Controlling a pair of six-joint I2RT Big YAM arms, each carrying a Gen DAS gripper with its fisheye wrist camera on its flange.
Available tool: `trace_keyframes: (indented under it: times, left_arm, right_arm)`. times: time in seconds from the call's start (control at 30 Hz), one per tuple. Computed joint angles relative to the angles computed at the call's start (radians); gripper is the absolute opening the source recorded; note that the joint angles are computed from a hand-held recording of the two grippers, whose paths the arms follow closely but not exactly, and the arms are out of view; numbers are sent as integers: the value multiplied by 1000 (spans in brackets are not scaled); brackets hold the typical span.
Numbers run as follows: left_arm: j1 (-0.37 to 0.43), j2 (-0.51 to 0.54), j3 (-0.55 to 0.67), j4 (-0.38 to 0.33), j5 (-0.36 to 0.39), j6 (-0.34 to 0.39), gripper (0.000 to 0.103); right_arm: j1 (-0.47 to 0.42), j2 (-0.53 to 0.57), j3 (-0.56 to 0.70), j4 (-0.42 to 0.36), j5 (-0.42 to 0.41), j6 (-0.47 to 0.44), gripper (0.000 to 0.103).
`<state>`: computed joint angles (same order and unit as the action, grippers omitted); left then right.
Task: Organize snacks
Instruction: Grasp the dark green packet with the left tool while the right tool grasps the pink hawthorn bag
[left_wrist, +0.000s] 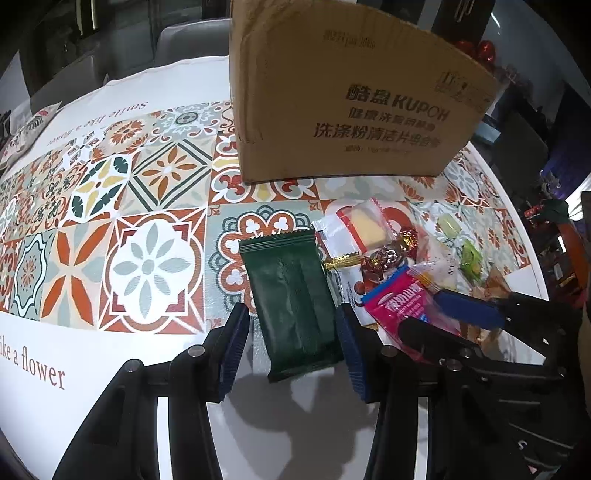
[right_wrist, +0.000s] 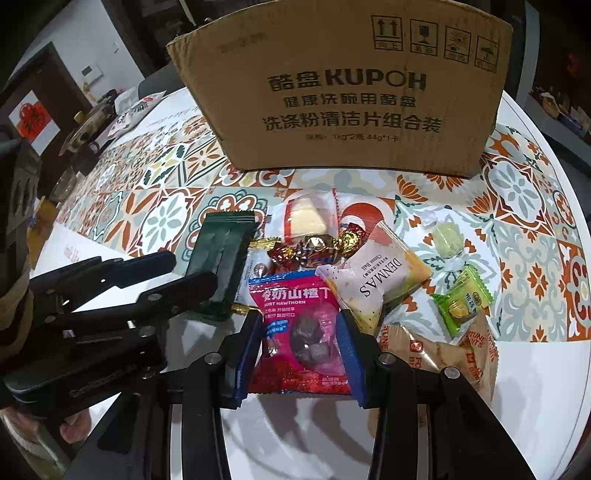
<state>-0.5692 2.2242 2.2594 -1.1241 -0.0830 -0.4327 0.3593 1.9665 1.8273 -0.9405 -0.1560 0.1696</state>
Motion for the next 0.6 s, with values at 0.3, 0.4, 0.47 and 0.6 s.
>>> trace_keyframes:
  times: [0.3, 0.4, 0.47, 0.6]
  left_arm:
    - [-3, 87, 133, -74, -35, -13, 48]
    - [-4, 101, 158, -94, -58, -14, 51]
    - [-4, 98, 154, -102, -61, -17, 51]
    - [0, 59, 89, -80, -49, -40, 55]
  right_arm:
    - [-11, 7, 6, 10, -3, 17, 43]
    - [-13, 8, 8, 9, -9, 24, 43]
    - [-12, 7, 5, 11, -6, 26, 43]
    - [-8, 6, 5, 6, -12, 17, 43]
